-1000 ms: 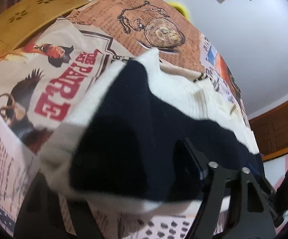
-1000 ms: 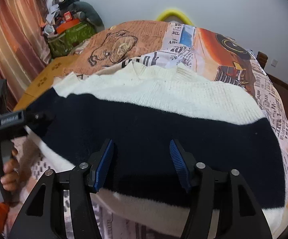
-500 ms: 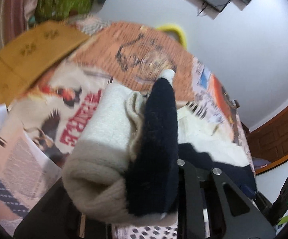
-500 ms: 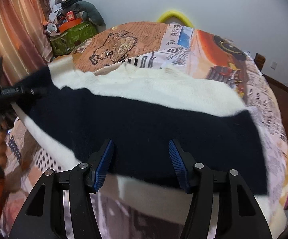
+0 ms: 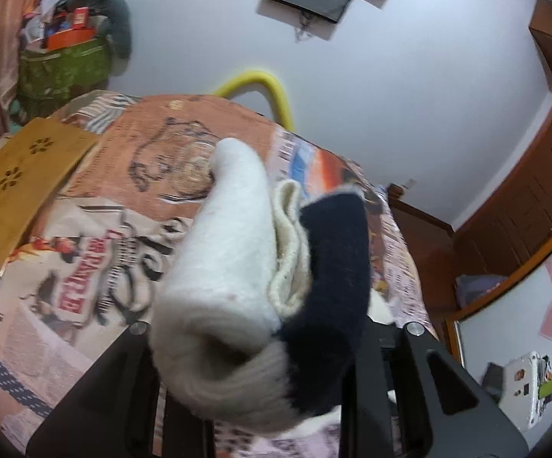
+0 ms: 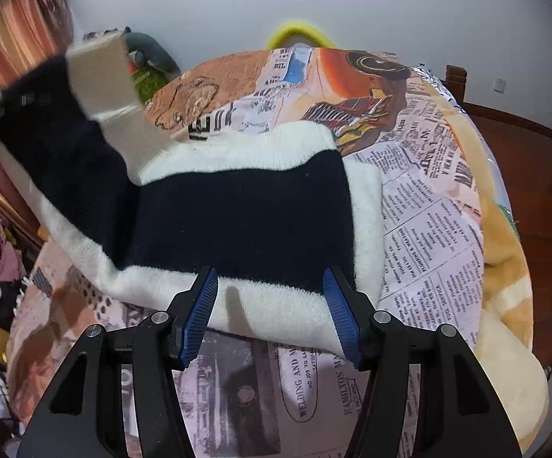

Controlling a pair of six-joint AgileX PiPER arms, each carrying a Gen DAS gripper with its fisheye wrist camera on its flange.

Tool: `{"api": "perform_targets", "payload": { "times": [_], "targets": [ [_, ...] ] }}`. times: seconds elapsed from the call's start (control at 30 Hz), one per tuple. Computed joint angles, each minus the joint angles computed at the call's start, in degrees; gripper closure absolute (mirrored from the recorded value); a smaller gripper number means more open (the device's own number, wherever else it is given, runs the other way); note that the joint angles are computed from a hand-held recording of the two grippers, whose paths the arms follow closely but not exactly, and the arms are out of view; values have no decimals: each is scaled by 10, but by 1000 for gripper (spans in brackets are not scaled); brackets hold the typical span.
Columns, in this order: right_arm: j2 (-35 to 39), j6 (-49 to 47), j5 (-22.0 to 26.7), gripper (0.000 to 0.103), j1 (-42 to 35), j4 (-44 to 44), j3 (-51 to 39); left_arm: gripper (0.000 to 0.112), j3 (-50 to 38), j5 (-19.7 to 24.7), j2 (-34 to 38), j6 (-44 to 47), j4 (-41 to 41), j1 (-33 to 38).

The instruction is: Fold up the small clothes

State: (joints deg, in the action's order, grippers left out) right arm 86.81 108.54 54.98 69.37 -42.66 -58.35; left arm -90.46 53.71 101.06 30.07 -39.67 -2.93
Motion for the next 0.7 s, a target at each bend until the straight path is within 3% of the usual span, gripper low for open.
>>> {"api": "perform_targets", "payload": {
  "times": [0.23, 0.4, 0.53, 0.7],
  "targets": [
    [-15, 17, -44, 47, -18, -20, 25, 87, -2, -19, -8, -86, 71, -124],
    [-48, 66, -49, 50, -3, -51, 52, 87, 1, -47, -13, -139, 138, -216],
    [-77, 105, -21, 50, 30, -75, 71, 87, 25, -60, -16, -140, 176, -261],
    [-101, 105, 63, 50, 75, -67, 72, 83, 67, -49, -15, -126, 210, -294]
  ]
}}
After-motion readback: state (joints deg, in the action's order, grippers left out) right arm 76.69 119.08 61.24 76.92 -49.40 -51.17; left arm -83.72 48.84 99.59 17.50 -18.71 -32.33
